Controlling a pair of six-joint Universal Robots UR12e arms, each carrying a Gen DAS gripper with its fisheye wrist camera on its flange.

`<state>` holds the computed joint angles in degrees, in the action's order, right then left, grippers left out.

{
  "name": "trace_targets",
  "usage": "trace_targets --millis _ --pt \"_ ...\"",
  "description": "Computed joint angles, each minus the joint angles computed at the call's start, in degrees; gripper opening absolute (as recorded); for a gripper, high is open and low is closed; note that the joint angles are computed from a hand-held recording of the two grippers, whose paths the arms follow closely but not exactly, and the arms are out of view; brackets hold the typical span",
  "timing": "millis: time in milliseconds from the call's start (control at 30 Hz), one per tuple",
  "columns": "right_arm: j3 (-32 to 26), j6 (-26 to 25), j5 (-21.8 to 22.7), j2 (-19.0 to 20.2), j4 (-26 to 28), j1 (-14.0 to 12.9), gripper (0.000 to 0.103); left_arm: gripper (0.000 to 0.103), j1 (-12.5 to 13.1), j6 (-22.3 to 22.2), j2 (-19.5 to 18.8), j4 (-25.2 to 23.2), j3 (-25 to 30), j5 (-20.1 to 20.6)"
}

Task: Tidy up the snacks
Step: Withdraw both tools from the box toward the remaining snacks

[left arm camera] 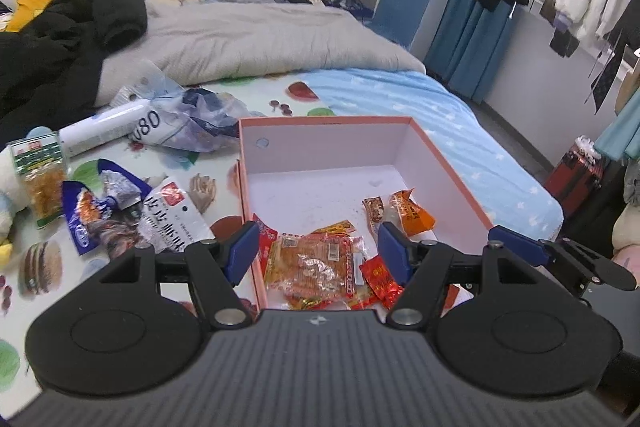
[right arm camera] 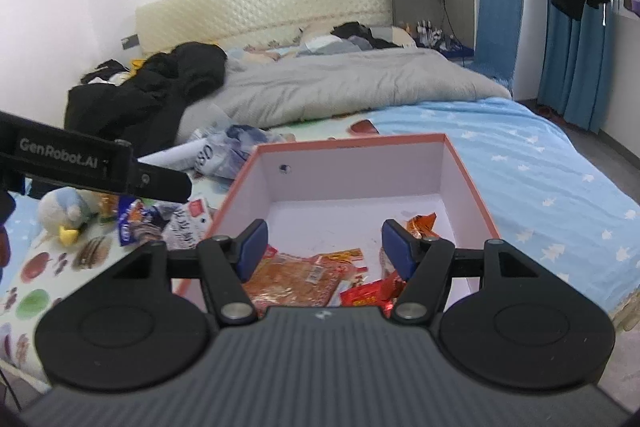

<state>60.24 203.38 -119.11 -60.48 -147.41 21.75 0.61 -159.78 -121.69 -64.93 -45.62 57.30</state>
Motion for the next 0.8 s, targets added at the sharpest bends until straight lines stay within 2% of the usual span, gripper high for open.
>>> trace_targets --millis 200,467,667,800 --pt "0.8 -0.1 -1.8 -0.8 -2.2 1.8 0.065 0.071 2.1 -0.6 4.7 3.8 -6.8 -2.3" --pt "1.1 -0.6 -3.3 -0.9 -3.8 4.1 0.066 0.070 5.1 -1.4 8.9 6.8 -12.9 -4.4" --pt "1.0 -2.4 -2.1 -0.5 -5.2 5.3 0.066 0.070 7.3 -3.4 11.5 9.5 -17.3 -4.2" --pt "1.3 -3.9 0.3 -0.4 -6.2 6.0 0.066 0.070 8.8 -5.3 13.3 11.6 -20.7 -3.4"
